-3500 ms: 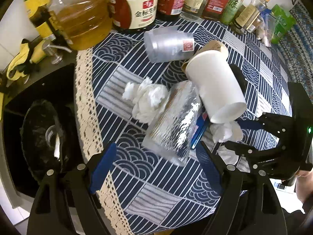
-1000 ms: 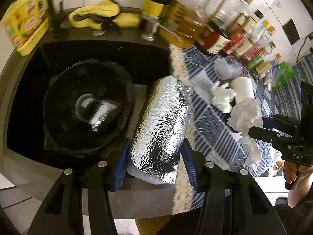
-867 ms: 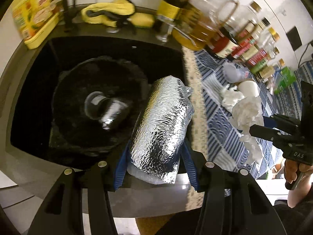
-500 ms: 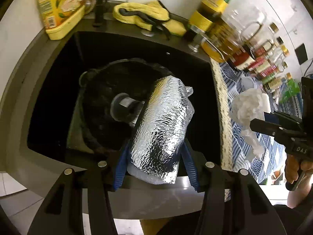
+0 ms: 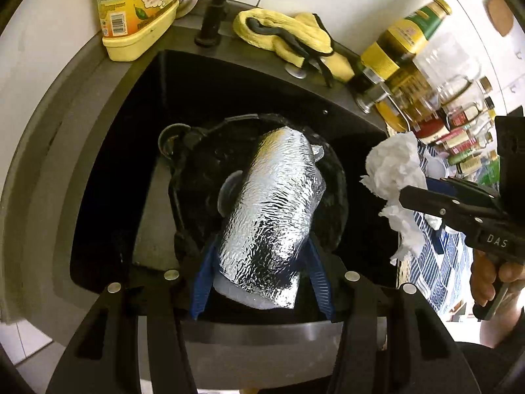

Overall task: Collect trash
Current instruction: 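Carry roll and tissue over the trash bin and open both tools to drop them, then move both open tools back over the tablecloth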

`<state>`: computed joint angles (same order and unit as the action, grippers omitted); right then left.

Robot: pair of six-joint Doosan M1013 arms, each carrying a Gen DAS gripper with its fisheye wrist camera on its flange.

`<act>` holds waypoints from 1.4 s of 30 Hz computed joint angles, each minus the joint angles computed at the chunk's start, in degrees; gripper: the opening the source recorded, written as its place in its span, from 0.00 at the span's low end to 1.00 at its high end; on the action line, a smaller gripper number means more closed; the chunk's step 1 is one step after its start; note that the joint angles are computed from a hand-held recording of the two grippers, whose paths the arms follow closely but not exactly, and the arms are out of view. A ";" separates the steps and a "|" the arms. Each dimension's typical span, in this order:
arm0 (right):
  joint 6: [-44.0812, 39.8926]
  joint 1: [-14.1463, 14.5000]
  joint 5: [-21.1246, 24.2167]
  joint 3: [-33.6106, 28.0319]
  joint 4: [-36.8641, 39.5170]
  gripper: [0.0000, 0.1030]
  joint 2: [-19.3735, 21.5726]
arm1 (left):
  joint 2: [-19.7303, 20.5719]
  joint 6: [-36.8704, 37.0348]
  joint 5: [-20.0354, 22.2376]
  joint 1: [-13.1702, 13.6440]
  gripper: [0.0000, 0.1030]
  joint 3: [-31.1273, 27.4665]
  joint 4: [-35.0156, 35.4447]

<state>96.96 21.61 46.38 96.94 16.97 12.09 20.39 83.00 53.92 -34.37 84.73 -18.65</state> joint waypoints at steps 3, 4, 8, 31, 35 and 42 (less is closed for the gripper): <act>0.22 -0.11 0.79 -1.39 -0.25 0.37 1.26 | 0.81 0.17 0.31 0.48 0.51 -0.79 -0.54; 0.68 -0.19 0.83 -1.81 -0.43 0.38 1.64 | 1.18 -0.01 0.59 0.60 0.51 -1.18 -0.61; 2.73 -0.45 -0.09 -2.54 -1.18 0.57 2.18 | 2.54 -0.98 2.26 1.10 0.55 -2.55 -1.25; 9.97 0.13 -2.31 1.80 -5.70 0.66 -4.14 | -0.45 -1.59 -0.13 -0.50 0.66 -0.83 1.30; 14.55 -0.64 -3.50 4.31 -8.52 0.69 -7.53 | -1.23 -1.58 -0.31 -1.41 0.66 -0.45 2.36; 23.16 -3.47 -3.09 8.29 -14.81 0.71 -13.29 | -1.72 -1.33 0.37 -3.25 0.67 -0.85 3.05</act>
<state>120.12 18.14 43.29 105.23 2.16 -1.20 18.67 81.66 54.28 -37.62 83.88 -15.60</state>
